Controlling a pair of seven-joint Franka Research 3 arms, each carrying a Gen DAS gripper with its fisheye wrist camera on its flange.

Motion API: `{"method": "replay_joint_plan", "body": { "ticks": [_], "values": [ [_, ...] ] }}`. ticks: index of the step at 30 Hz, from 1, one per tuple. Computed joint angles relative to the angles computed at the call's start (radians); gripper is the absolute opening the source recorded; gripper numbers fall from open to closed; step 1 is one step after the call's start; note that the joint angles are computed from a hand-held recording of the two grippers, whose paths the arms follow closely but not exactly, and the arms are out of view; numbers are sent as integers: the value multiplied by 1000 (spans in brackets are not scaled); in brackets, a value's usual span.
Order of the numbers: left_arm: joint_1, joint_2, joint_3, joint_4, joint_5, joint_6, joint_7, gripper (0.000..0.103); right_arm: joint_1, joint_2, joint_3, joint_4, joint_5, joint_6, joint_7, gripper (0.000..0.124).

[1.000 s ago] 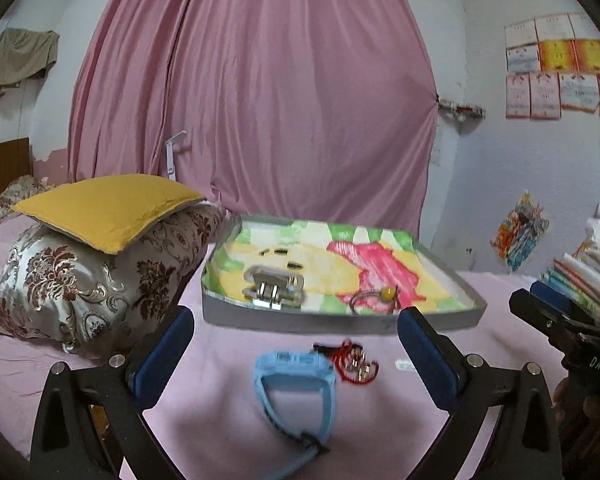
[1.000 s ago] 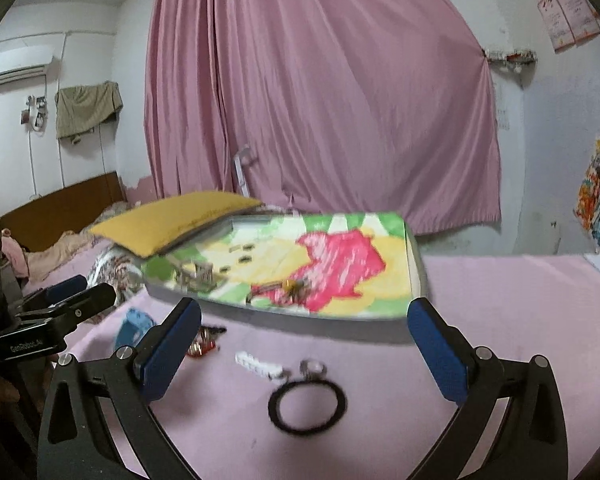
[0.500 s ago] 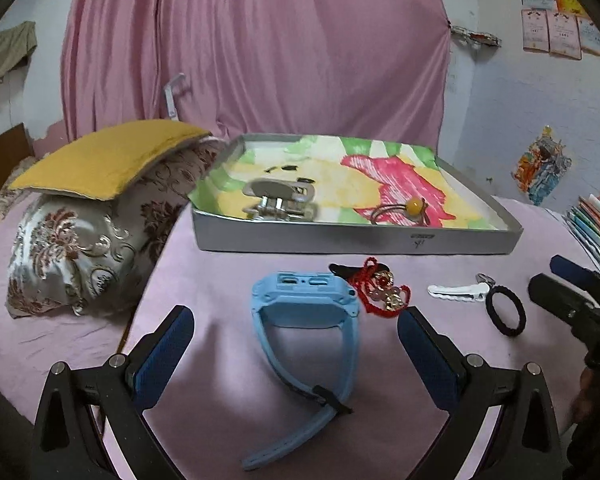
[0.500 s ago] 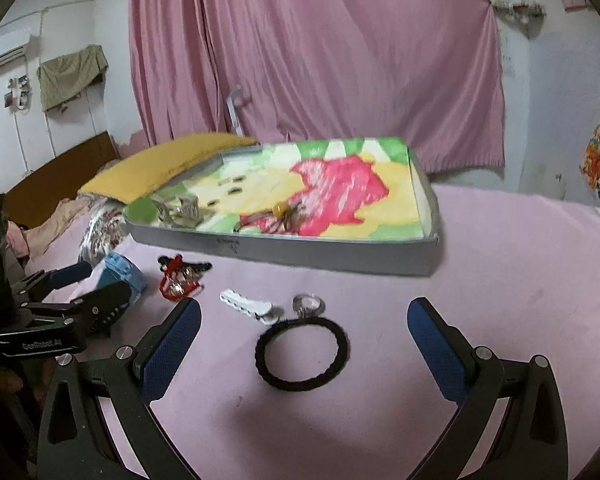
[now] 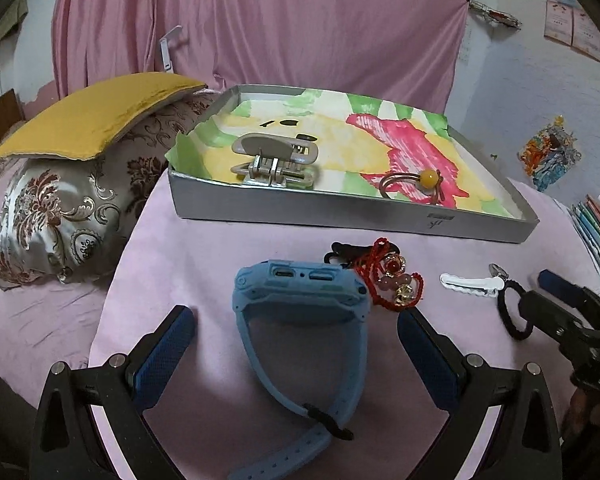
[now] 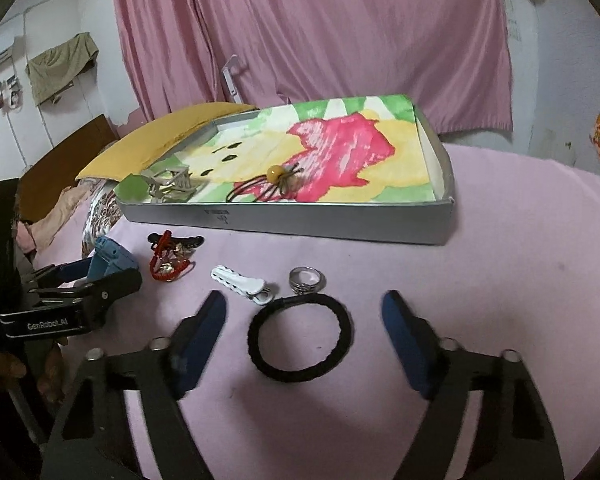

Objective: Organize jewelry
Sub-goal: 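Lower the left gripper onto the blue smartwatch and grasp it, then place the smartwatch in the tray while the right gripper drops the black hair tie there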

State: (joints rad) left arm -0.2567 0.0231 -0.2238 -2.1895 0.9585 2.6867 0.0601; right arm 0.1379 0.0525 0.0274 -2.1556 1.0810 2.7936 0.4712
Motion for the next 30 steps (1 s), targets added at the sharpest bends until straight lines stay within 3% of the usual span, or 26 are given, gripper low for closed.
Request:
{"method": "replay_joint_plan", "body": {
  "ticks": [2,8,12,16,22,30],
  "values": [
    [1,2,1,3,-10,3,10,101,-2,9,-3,7,-24,-4,27,60],
    [4,11,5,21,-15,-2,20,83,0,23,2,10,-134,9,117,54],
    [4,16,8,28,-25,-3,55,65,-3,22,5,8,-152,18,120,39],
    [5,13,11,22,-20,19,61,56,-9,19,4,4,-158,18,103,25],
    [1,9,8,17,-13,24,58,56,-12,11,6,-5,-156,14,34,5],
    [-5,-4,-1,-5,45,61,-19,56,-7,-16,4,-25,-40,-21,-123,5]
  ]
}}
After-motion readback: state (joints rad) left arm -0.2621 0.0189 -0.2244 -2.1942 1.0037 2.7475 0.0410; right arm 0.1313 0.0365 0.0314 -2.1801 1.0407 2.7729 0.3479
